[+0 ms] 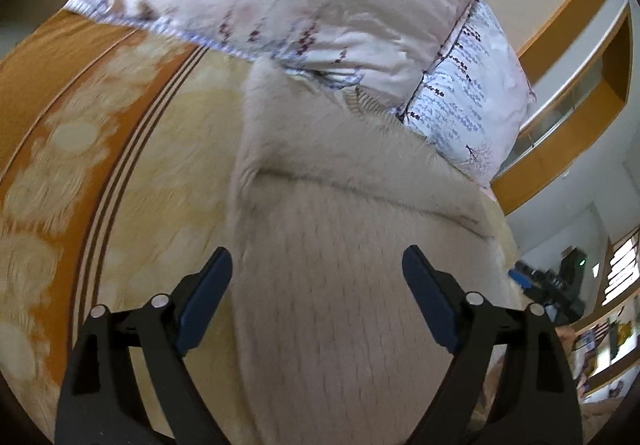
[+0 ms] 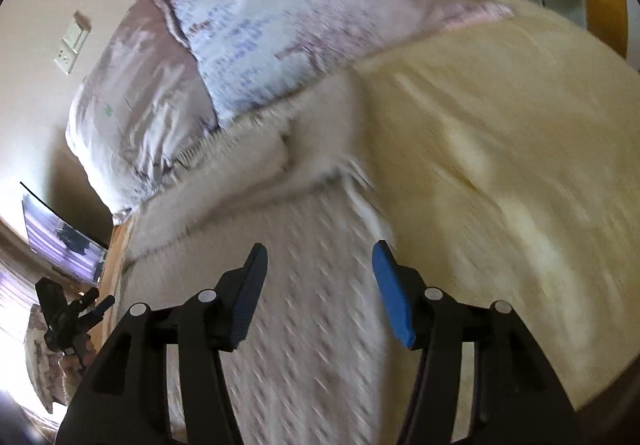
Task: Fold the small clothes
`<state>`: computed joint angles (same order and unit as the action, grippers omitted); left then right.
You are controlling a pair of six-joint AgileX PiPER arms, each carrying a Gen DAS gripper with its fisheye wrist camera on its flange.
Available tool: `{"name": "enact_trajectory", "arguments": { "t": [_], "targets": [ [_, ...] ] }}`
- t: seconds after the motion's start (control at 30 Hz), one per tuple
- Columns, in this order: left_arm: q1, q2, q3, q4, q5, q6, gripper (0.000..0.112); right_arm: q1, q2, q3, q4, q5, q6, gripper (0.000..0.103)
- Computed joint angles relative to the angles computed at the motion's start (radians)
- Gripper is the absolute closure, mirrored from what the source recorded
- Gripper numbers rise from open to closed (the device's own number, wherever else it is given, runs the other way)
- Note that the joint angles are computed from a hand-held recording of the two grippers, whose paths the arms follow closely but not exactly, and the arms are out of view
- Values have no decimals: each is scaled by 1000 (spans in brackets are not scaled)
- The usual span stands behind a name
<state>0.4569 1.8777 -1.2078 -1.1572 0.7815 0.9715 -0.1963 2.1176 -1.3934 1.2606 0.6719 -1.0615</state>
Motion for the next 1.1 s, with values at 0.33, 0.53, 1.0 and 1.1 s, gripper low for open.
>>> {"name": "enact_trajectory", "arguments": {
  "t": [0.33, 0.53, 1.0, 1.1],
  "targets": [
    [113, -41, 220, -112, 171, 186, 61, -104, 45, 117, 71, 301, -175, 68],
    [163, -65, 333, -128, 322, 298, 70, -167, 69, 209, 96, 471, -309, 70],
    [148, -109, 459, -84, 344, 372, 104, -127, 10, 352, 100, 430, -497, 95],
    [138, -136, 446, -86, 338, 373, 105, -119, -45, 382, 169, 420, -553, 95]
  ]
}}
